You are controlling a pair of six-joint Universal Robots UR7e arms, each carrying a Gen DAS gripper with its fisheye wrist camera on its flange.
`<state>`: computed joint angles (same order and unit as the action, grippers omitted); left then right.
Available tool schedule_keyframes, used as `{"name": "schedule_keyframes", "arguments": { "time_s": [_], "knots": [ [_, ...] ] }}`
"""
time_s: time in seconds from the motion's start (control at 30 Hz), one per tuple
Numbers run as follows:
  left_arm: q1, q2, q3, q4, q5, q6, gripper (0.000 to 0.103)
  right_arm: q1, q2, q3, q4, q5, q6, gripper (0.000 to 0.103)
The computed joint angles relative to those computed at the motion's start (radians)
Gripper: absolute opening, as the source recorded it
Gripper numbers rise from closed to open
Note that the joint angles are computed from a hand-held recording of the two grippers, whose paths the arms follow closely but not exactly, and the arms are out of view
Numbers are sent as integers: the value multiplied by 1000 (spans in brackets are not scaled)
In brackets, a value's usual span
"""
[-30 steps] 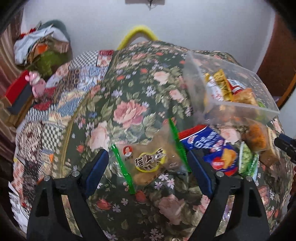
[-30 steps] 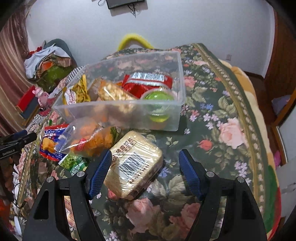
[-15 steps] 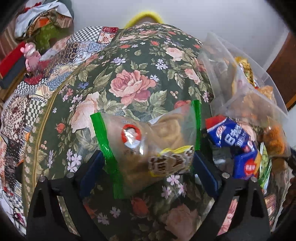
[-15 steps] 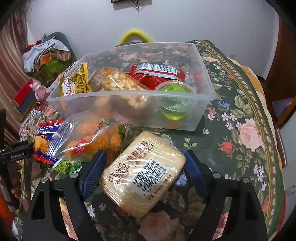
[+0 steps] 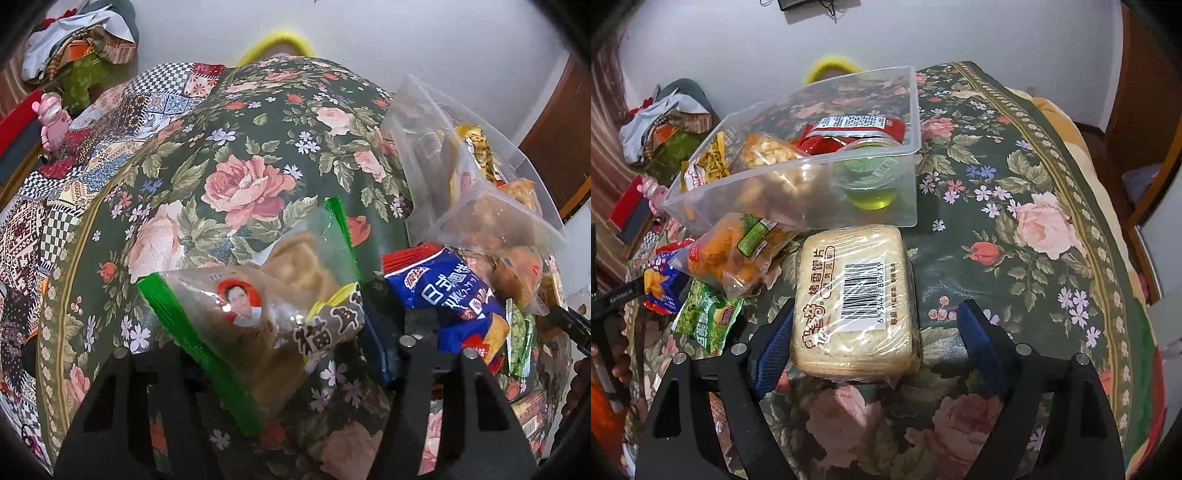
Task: Organize snacks
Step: 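Lift the cookie bag and biscuit pack into the clear box and release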
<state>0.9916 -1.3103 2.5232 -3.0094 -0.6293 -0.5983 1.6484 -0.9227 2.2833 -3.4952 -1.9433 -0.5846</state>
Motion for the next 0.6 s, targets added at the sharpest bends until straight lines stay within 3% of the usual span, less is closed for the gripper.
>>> {"name": "schedule_keyframes", "arguments": {
  "time_s": [0.13,0.27,0.6],
  "knots": [
    [-25,-13,14,31,19,-25,54,17,28,-15,-14,-12,-23,57],
    [-42,-35,17,86,14,-39,51,32,66,-18,-89,-24,-31,53],
    [-125,-124,40,234,55,-137,45,24,3,30,-92,14,-44,53]
  ]
}}
